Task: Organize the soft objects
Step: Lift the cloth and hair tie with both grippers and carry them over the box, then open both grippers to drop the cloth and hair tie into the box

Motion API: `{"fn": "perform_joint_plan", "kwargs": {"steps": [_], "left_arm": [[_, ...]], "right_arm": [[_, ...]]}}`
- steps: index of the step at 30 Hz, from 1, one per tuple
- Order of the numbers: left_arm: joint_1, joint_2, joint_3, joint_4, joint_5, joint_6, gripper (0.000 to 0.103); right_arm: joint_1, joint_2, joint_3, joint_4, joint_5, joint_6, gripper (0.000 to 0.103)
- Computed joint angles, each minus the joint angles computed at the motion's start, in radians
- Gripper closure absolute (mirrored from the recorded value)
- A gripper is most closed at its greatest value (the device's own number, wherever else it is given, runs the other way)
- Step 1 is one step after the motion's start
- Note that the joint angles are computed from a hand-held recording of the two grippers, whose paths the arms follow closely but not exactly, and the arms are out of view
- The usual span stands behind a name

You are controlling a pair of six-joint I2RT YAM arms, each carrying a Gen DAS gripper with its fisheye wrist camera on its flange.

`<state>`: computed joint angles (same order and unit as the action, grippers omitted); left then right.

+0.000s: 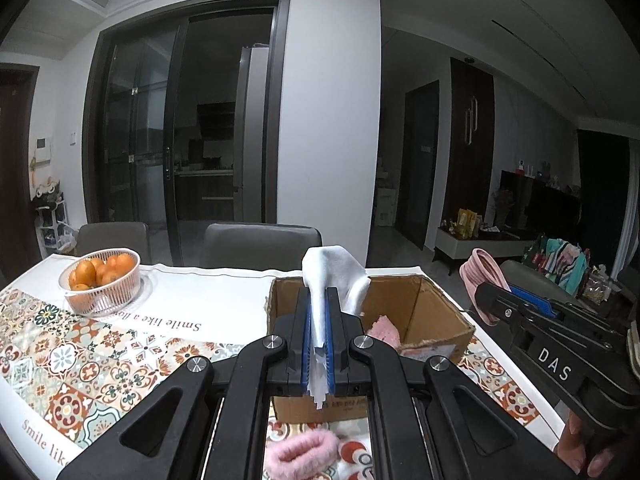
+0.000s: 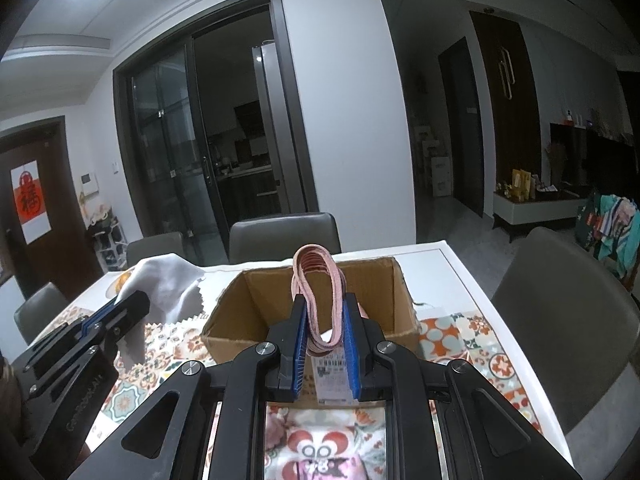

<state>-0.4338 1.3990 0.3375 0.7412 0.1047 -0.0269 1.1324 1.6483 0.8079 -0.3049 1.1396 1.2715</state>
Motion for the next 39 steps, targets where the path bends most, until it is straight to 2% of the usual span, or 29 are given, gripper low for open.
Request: {"fn": "perform_joint_plan", "kwargs": {"steps": [4, 14, 20, 28, 30, 32, 33, 34, 35, 36, 39], "left_arm": [[-0.01, 0.08, 0.046, 0.035, -0.01, 0.007, 0.095], [-0.047, 0.269, 0.186, 0.06, -0.044, 0.034, 0.095], [-0.069, 0.355, 0.259, 0.038, -0.063, 0.048, 0.095], [-0.086, 0.455, 0.37, -0.053, -0.069, 0.085, 0.094], [-0.087, 0.471, 0.393, -0.08, -0.072, 0.091, 0.087], [-0.084, 0.483, 0.402, -0.083, -0.069, 0.093, 0.061], [-0.085, 0.485, 0.402, -0.082, -0.072, 0.096, 0.057], [-0.082, 0.483, 0.396, -0.076, -0.07, 0.099, 0.056], [-0.082, 0.482, 0.393, -0.071, -0.073, 0.1, 0.055], [-0.083, 0.478, 0.387, -0.067, -0.079, 0.101, 0.054], [-0.073, 0.458, 0.363, -0.055, -0.081, 0.102, 0.048]], "right_arm": [[-0.053, -0.009, -0.027, 0.111, -0.022, -0.112, 0.085], [-0.184, 0.011, -0.07, 0.308, -0.12, -0.282, 0.085], [-0.264, 0.037, -0.089, 0.392, -0.206, -0.337, 0.085], [-0.359, 0.076, -0.104, 0.454, -0.326, -0.344, 0.085], [-0.373, 0.09, -0.099, 0.45, -0.341, -0.339, 0.085], [-0.384, 0.098, -0.099, 0.45, -0.357, -0.338, 0.083], [-0.386, 0.1, -0.099, 0.449, -0.365, -0.337, 0.077], [-0.395, 0.103, -0.095, 0.446, -0.383, -0.338, 0.07], [-0.398, 0.105, -0.096, 0.447, -0.387, -0.336, 0.055], [-0.395, 0.108, -0.096, 0.442, -0.377, -0.328, 0.051], [-0.383, 0.116, -0.078, 0.404, -0.35, -0.311, 0.051]]}}
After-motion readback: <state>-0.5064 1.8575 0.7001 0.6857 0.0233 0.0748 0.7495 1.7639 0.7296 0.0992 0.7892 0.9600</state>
